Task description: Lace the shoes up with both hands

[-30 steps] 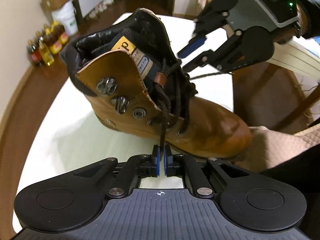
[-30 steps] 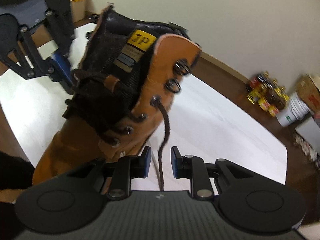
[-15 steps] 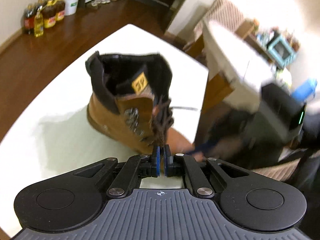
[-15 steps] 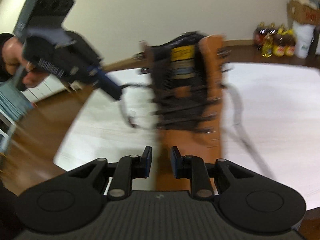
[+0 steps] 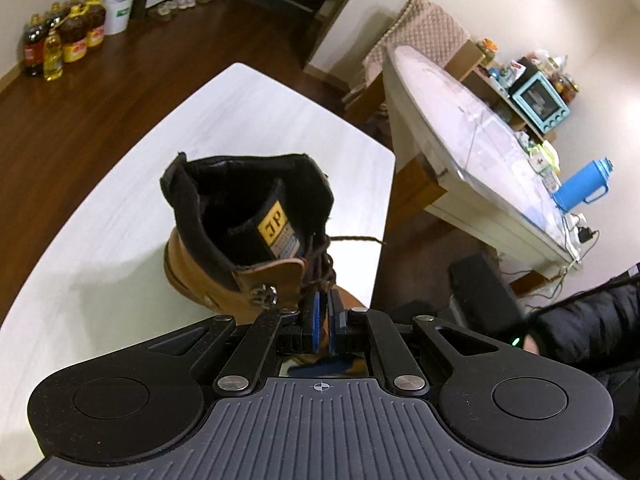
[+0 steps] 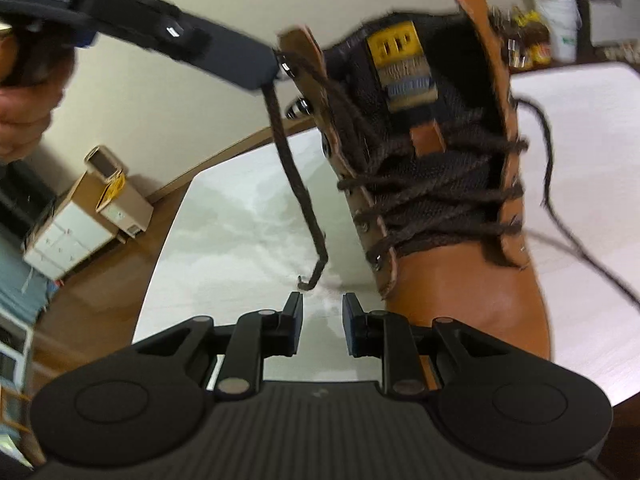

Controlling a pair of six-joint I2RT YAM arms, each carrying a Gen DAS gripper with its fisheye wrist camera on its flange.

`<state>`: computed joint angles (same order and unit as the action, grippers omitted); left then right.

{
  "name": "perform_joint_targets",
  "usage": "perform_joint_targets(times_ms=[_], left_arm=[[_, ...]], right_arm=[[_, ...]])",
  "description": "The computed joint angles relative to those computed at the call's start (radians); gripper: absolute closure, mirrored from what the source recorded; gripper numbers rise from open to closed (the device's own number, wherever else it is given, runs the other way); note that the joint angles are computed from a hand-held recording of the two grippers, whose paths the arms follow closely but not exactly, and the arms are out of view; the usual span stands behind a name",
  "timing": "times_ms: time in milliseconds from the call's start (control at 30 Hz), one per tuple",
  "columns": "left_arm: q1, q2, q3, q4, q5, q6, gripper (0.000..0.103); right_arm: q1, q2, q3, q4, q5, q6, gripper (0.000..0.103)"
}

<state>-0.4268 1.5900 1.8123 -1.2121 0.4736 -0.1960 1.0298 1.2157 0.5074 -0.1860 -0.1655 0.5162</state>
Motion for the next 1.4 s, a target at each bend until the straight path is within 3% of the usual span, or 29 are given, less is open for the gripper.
perform_joint_targets(times_ms=[133, 367, 600, 733, 867, 933, 1033, 1167, 1300, 1400], left_arm=[[0.02, 0.012, 0.015, -0.021, 0.035, 0.032, 0.099], [0.056, 0.033, 0.055, -0.067, 0.08, 0.105, 0.099], [0.07, 0.034, 0.045, -0.044, 0.109, 0.11, 0.099], [0.071, 0.032, 0.036, -0.039, 0.102, 0.109, 0.099], [0.075, 0.019, 0.033, -0.065, 0.087, 0.138, 0.099], [0.071, 0.012, 0.032, -0.084, 0.065, 0.165, 0.098], [0.023, -0.022, 0.006, -0.119, -0.041, 0.288, 0.098], [-0.07, -0.067, -0.06, -0.112, -0.123, 0.471, 0.092], [-0.179, -0.086, -0.106, -0.081, -0.203, 0.614, 0.092], [-0.231, -0.078, -0.122, -0.033, -0.213, 0.654, 0.092]], right_arm=[[0.095, 0.159, 0.0, 0.168, 0.107, 0.124, 0.079], [0.177, 0.345, 0.016, 0.355, 0.208, 0.271, 0.079], [0.2, 0.391, -0.038, 0.516, 0.282, 0.329, 0.08], [0.2, 0.418, -0.044, 0.56, 0.273, 0.323, 0.099], [0.177, 0.347, -0.099, 0.582, 0.257, 0.364, 0.099], [0.137, 0.256, -0.144, 0.563, 0.212, 0.405, 0.099], [0.054, 0.089, -0.212, 0.514, 0.117, 0.456, 0.099], [-0.176, -0.209, -0.282, 0.339, -0.152, 0.495, 0.099], [-0.315, -0.321, -0.258, 0.182, -0.31, 0.427, 0.099], [-0.399, -0.332, -0.211, 0.068, -0.42, 0.327, 0.099]])
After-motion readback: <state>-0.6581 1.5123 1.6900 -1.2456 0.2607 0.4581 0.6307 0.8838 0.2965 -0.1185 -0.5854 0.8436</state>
